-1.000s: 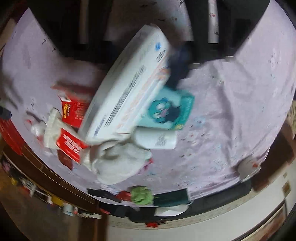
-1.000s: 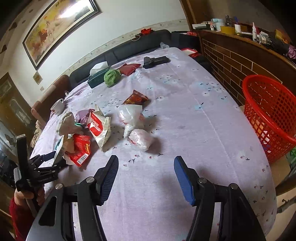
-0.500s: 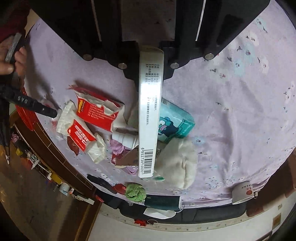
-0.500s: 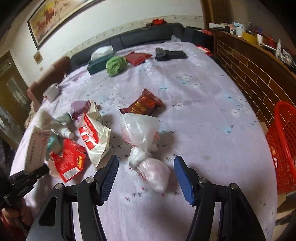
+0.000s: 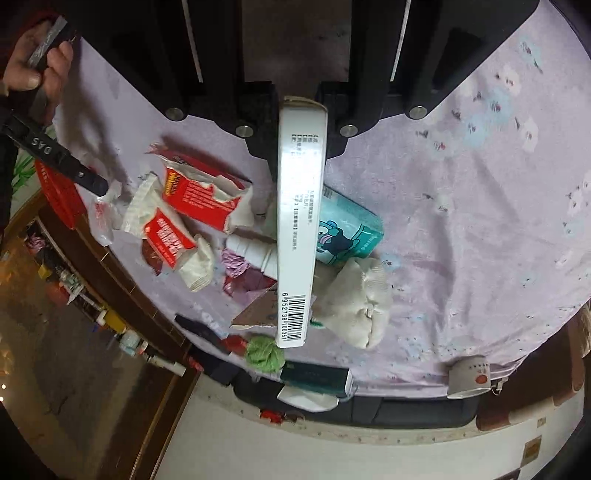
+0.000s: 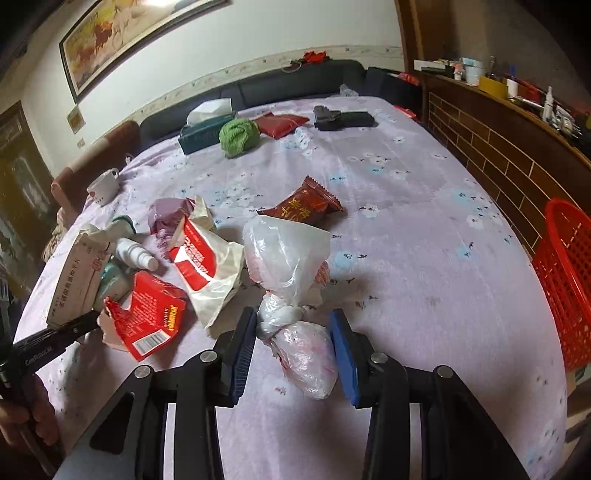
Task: Collect trash
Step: 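Grasp the white box with the left tool while the right tool grasps the plastic bag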
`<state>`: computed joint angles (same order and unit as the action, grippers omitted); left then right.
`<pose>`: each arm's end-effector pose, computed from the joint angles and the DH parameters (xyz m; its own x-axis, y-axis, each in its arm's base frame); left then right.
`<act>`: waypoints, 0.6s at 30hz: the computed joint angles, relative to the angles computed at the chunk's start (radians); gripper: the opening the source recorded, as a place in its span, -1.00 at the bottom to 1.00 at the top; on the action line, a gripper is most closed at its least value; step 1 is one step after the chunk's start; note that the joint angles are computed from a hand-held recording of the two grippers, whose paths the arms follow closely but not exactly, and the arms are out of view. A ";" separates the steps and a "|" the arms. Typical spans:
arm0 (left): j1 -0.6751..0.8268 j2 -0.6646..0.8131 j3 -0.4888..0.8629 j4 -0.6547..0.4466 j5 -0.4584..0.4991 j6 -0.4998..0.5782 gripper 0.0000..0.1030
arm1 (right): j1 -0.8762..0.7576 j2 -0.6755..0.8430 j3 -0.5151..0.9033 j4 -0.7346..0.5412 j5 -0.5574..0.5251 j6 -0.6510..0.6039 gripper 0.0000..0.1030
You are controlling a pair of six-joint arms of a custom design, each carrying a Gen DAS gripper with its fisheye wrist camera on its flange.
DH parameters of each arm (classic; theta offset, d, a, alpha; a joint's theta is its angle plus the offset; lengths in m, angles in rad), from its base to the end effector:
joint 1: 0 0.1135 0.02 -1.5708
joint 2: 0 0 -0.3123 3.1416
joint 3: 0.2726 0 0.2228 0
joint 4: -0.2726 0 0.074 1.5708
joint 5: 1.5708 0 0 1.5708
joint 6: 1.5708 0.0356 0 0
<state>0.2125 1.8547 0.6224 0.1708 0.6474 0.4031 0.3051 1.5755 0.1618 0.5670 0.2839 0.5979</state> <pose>0.2833 0.0392 0.1414 -0.7383 0.1608 -0.6550 0.4445 0.8465 -0.2931 0.1804 0.0463 0.1422 -0.6532 0.3608 -0.6657 0.3102 0.9295 0.1995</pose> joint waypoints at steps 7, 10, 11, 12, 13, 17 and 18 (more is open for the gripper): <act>0.041 -0.043 -0.098 0.098 0.072 0.008 -0.75 | 0.154 -0.015 -0.025 0.012 0.187 0.106 -0.16; 0.042 -0.058 -0.125 0.142 0.081 -0.001 -0.75 | 0.189 0.003 -0.028 0.029 0.242 0.118 -0.16; 0.041 -0.059 -0.126 0.142 0.082 0.002 -0.75 | 0.197 0.010 -0.031 0.038 0.252 0.121 -0.16; 0.038 -0.062 -0.129 0.145 0.084 0.006 -0.75 | 0.204 0.020 -0.031 0.043 0.259 0.123 -0.16; 0.039 -0.065 -0.133 0.152 0.083 0.005 -0.75 | 0.204 0.026 -0.033 0.051 0.249 0.123 -0.16; 0.036 -0.071 -0.145 0.169 0.077 0.005 -0.75 | 0.212 0.067 -0.037 0.083 0.231 0.132 -0.16; 0.034 -0.073 -0.151 0.176 0.070 0.002 -0.75 | 0.215 0.072 -0.031 0.076 0.233 0.130 -0.16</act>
